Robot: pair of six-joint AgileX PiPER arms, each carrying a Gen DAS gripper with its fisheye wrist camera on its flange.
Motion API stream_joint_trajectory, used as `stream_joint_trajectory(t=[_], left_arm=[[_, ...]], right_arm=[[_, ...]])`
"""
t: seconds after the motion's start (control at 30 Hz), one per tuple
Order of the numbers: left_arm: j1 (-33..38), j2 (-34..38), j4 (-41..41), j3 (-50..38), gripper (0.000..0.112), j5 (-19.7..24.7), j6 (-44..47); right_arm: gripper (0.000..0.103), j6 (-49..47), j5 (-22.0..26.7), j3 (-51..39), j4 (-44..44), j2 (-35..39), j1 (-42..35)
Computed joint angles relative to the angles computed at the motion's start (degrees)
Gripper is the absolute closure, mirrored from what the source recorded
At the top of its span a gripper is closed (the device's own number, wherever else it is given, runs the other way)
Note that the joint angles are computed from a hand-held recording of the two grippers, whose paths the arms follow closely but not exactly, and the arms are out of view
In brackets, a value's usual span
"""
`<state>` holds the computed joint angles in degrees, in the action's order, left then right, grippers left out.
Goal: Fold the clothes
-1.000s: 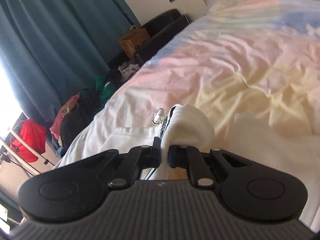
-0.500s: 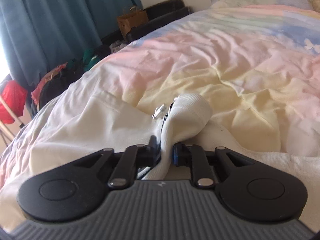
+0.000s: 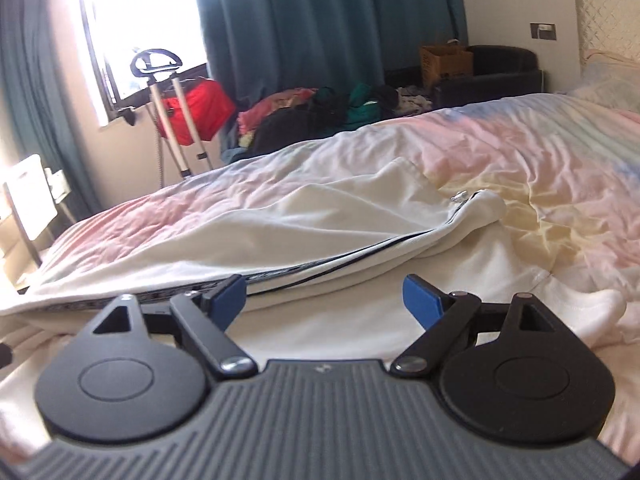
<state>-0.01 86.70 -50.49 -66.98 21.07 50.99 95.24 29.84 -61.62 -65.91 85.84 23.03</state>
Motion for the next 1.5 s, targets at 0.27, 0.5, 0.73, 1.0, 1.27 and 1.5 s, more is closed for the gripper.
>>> stream_joint_trajectory(t=[0.27, 0.5, 0.73, 1.0, 1.27, 1.5], left_arm=[[-0.1, -11.22, 2.19, 8.58, 0.01, -1.48, 0.12], [-3.73, -17.34, 17.09, 14.79, 0.01, -5.57, -15.88], [6.45, -13.79, 22.35, 9.84, 0.01, 7.59, -31.12], [27.95, -3.17, 26.51, -3.79, 0.01, 26.64, -49.12], [43.59, 19.67, 19.11, -30.3, 0.014, 46.96, -65.09], [44.56, 24.9, 18.54, -39.08, 0.015, 44.73, -62.36]], right_arm=[[0.016, 0.85, 6.28, 0.92, -6.88, -3.22, 12.25], [0.016, 0.93, 6.88, 2.83, -9.68, -4.13, 15.35], [0.016, 0.72, 7.68, 1.85, -7.97, -2.71, 13.65], [0.016, -8.85, 12.31, -1.17, 5.05, -1.62, 8.88], [0.016, -11.44, 10.75, -0.77, 12.69, -1.88, 3.54], [0.016, -12.14, 12.95, -1.7, 14.32, -1.47, 2.52]])
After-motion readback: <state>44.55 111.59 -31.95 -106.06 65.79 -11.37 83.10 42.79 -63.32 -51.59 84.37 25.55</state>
